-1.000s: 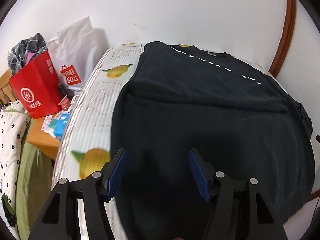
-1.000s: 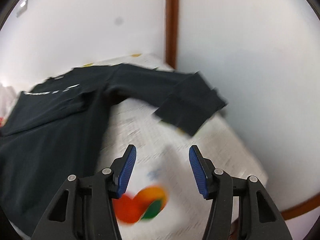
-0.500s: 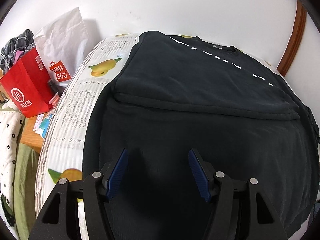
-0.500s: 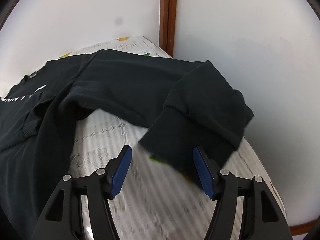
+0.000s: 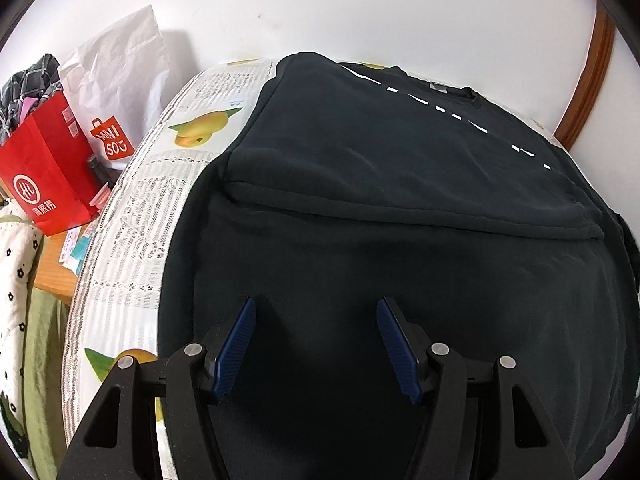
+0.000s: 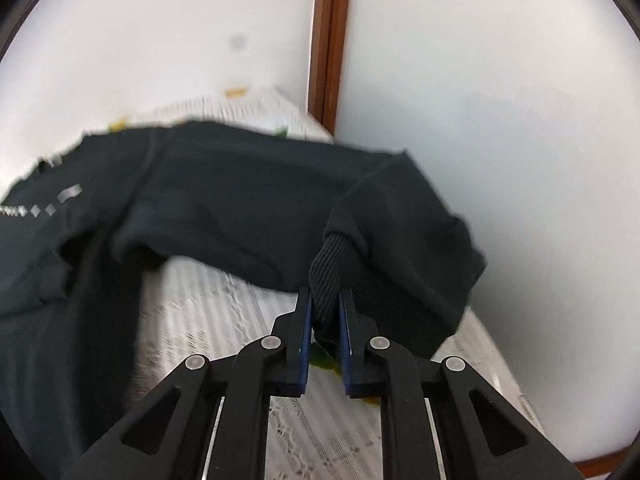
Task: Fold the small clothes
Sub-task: 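Carry the held sleeve across the sweatshirt body with the right tool and release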
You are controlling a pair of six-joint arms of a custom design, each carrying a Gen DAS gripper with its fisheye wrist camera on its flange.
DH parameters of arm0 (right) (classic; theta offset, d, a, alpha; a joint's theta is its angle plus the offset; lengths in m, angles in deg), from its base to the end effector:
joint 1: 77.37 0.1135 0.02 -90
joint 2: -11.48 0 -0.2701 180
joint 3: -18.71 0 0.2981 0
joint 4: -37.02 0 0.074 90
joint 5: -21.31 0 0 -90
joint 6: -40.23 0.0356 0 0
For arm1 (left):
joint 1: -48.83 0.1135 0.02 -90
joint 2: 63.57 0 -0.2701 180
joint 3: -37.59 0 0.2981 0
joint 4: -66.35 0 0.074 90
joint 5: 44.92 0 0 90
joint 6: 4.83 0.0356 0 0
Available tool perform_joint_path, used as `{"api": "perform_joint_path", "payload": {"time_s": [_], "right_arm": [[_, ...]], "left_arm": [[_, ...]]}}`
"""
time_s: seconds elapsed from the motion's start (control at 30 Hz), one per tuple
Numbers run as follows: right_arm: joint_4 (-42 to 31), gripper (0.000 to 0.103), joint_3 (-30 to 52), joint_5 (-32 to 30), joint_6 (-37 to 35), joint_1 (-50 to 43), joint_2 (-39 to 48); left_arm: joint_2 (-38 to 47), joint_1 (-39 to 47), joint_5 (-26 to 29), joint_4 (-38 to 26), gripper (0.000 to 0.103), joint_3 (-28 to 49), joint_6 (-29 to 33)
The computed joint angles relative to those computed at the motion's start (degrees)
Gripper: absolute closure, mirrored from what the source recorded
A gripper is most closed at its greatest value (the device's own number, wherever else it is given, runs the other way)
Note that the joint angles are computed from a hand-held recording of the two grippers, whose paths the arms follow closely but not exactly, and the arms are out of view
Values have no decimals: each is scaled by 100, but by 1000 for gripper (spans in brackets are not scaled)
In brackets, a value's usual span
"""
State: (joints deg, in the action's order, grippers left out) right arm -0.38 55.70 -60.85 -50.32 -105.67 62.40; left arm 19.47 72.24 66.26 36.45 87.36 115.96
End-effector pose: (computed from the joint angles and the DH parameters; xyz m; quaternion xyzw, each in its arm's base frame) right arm 0.1803 -0.1026 0.1661 0.2477 0.9085 -0.1448 0.3038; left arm 0.2666 0.1014 0.1224 0.1041 0.9514 -0.0553 0.2844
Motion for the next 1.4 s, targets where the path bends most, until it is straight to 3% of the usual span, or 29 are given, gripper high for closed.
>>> {"api": "perform_joint_path", "payload": {"time_s": [0.13,0.33,0.47,0.67,0.8,1.1,1.2,1.33,1.4], "right_arm": [[-651,91,421,-135,243,243,-444],[-1327,91,1199,292,1391,2081,-439],[-1177,92,1873,653,2321,3809,486],[-532,92,3121,534,3074,5266,2382],[-341,92,4059,366,3346,5920,3398],[143,91,6291,-461,3493,6402,5766],[21,91,6964,-392,3412,6541,6392],[-97,91,7529,-567,3502,6556,6990],[-95,83,7617,-637,3478,6549,7142]], "left_arm": [[-59,104,-70,106,43,-43,79],[-74,421,36,187,43,-28,237],[-122,646,68,253,43,-69,411],[-162,934,-104,739,42,-237,749],[344,1064,129,429,42,117,795],[629,1197,490,153,40,320,859],[596,1191,492,218,38,257,890],[608,1194,515,200,36,262,900],[591,1201,526,201,36,245,946]]}}
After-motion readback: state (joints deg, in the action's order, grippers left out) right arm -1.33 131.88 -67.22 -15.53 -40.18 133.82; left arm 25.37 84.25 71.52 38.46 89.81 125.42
